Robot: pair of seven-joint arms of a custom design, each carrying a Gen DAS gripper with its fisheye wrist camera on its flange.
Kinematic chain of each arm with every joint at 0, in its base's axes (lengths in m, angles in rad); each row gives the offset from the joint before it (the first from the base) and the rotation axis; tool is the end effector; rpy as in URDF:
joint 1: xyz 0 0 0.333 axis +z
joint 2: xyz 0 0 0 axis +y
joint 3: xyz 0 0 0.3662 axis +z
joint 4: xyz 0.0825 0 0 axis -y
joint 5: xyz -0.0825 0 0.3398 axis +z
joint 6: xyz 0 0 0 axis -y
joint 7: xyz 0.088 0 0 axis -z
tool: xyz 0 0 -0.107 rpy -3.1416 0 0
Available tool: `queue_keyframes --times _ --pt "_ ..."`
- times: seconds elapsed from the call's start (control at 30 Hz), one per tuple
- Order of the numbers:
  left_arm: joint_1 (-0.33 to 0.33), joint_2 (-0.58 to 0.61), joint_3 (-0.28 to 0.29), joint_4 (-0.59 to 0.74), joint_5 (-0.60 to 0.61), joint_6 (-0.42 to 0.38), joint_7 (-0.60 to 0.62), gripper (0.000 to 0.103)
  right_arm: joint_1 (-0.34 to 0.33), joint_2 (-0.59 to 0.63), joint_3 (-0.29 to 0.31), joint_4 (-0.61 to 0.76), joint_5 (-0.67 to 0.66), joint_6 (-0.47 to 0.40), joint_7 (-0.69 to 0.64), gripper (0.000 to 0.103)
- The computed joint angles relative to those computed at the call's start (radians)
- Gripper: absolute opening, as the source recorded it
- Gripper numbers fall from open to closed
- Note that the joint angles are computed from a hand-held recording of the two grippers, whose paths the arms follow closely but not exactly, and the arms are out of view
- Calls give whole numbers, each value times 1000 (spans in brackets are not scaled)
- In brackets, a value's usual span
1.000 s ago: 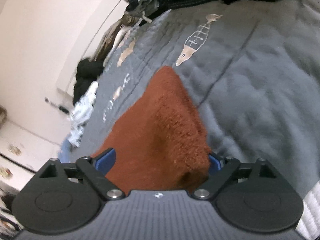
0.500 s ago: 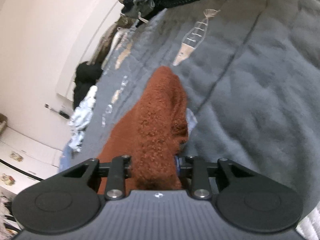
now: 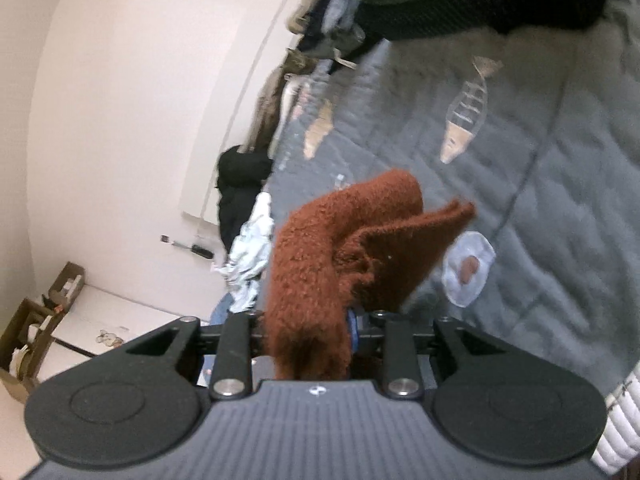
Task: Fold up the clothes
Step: 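Lift the folded scarf off the quilt with both tools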
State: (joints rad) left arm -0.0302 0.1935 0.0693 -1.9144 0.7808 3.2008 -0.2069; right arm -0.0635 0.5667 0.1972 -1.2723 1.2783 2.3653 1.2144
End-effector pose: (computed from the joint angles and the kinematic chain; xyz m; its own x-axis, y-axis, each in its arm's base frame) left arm 0.6092 -0.0466 0.5784 0.3995 -0.5369 0.7430 -0.2564 -0.8436 -0.4717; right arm 0.7431 0.0655 0.5538 0.0673 -0.4105 -0.9094 -0.8248 0.4899 -0.2822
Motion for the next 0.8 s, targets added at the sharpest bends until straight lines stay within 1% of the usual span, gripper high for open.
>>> queue_keyframes --times 0.03,0.07,0.17,0.2,0.27,0.3,0.33,0.37,0.43,0.5,0.57,0.63,0.7,0.73,0.77,0.8 --pt "20 -9 -33 7 -26 -16 38 23 -10 -18 1 -13 8 -4 -7 27" --pt "24 -16 -47 16 -37 -29 59 23 -20 -36 0 -26 20 -9 -13 27" --pt "20 -34 -73 47 -46 -65 100 23 -48 -88 -9 -66 68 -22 -41 26" --pt "27 -33 -93 61 -65 -76 131 23 -56 -105 -13 -80 90 -26 -55 24" --pt "36 -30 -126 91 -103 -96 194 23 -64 -132 -31 -97 105 -37 -67 24" --pt "26 -24 -125 109 -101 -109 202 23 -67 -143 -41 -103 107 -43 -70 21" --pt "16 -18 -124 129 -98 -122 209 23 -68 -150 -51 -105 104 -48 -77 18" --pt "16 -9 -135 144 -113 -137 235 23 -68 -152 -60 -104 96 -53 -88 17" --pt "19 10 -160 168 -154 -174 294 23 -66 -147 -75 -102 80 -59 -90 16" --pt "16 25 -171 173 -194 -214 326 23 -63 -134 -97 -98 17 -76 -36 16" --pt "12 32 -172 169 -219 -245 345 23 -75 -129 -107 -112 -17 -99 -6 17" --pt "8 33 -170 163 -236 -280 357 23 -90 -136 -115 -143 -32 -112 -7 18" --pt "4 23 -159 144 -231 -289 353 23 -99 -145 -125 -173 -60 -134 -11 22" --pt "5 18 -155 138 -232 -292 350 23 -106 -159 -127 -205 -52 -136 -33 24" --pt "9 15 -157 133 -239 -294 357 23 -109 -171 -130 -235 -48 -137 -57 27" --pt "14 12 -159 129 -246 -297 365 23 -107 -183 -135 -266 -52 -135 -85 36"
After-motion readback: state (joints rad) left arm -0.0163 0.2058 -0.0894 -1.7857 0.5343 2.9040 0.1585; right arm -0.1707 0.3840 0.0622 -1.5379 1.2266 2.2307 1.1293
